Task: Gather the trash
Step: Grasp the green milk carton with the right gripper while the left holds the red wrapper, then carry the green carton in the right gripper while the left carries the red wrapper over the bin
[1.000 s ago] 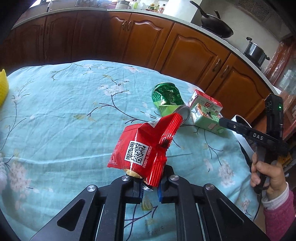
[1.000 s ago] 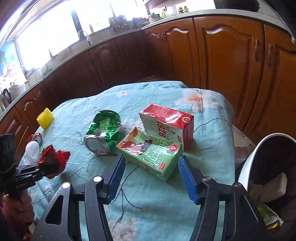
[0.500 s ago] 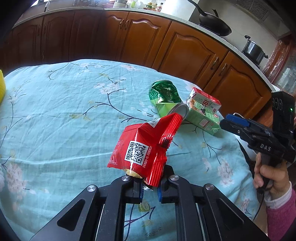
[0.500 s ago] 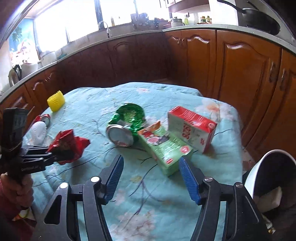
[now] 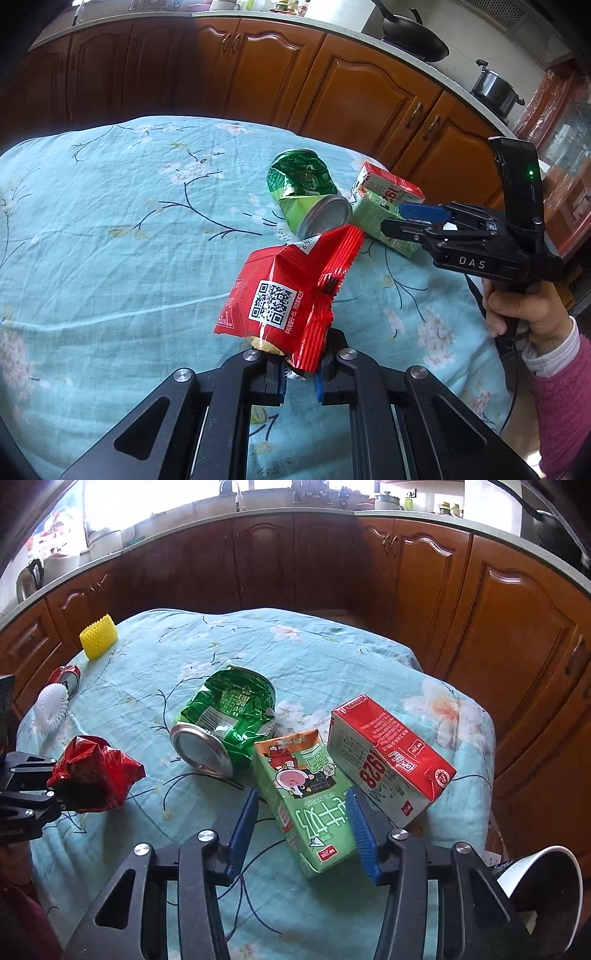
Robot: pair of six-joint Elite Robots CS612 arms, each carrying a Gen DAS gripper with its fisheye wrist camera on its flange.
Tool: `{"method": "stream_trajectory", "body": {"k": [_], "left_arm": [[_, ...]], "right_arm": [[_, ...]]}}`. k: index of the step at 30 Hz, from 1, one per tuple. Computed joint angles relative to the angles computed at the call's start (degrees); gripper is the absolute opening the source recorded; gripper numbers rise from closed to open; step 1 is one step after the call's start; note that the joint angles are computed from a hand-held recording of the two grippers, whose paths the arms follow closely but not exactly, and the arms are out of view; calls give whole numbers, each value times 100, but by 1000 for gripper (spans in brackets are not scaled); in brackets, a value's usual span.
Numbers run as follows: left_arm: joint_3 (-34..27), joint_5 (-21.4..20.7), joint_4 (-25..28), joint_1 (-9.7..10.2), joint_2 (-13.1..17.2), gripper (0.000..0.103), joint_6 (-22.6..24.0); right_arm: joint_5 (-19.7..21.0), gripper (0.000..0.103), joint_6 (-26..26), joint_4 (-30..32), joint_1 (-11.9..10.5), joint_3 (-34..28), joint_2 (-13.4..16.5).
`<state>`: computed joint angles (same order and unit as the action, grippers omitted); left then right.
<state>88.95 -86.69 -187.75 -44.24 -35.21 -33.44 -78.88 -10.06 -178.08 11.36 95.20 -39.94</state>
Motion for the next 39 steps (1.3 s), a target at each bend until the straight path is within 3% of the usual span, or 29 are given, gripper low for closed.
{"method": "stream_trajectory", "body": {"k": [3,5,8,11,15,19,29,39], "left_arm": [[3,7,-26,-15,-8,9,20],[26,17,-59,-15,-21,9,18],[56,36,-71,-15,-32,9,-7],[74,31,-82,-17,-36,9,-38],[40,-19,-95,-14,-27,9,-9],[-23,-114,-195,-13,-3,9,62],[-294,-227,-42,-146,56,9,316],[-716,-333,306,-344,145,9,740]], "right_arm": [[-432,69,-420,91,129,-92,49],[-647,70,-632,176,179,-192,98],[-654,70,-712,329,150,-324,150],[-526,65,-527,592,74,-420,191],[-418,59,-188,316,36,-238,149],[-4,57,310,-80,-25,136,-19],[817,55,2317,-1766,-267,1254,-308],[791,54,3313,-2875,-464,1949,-458]]}}
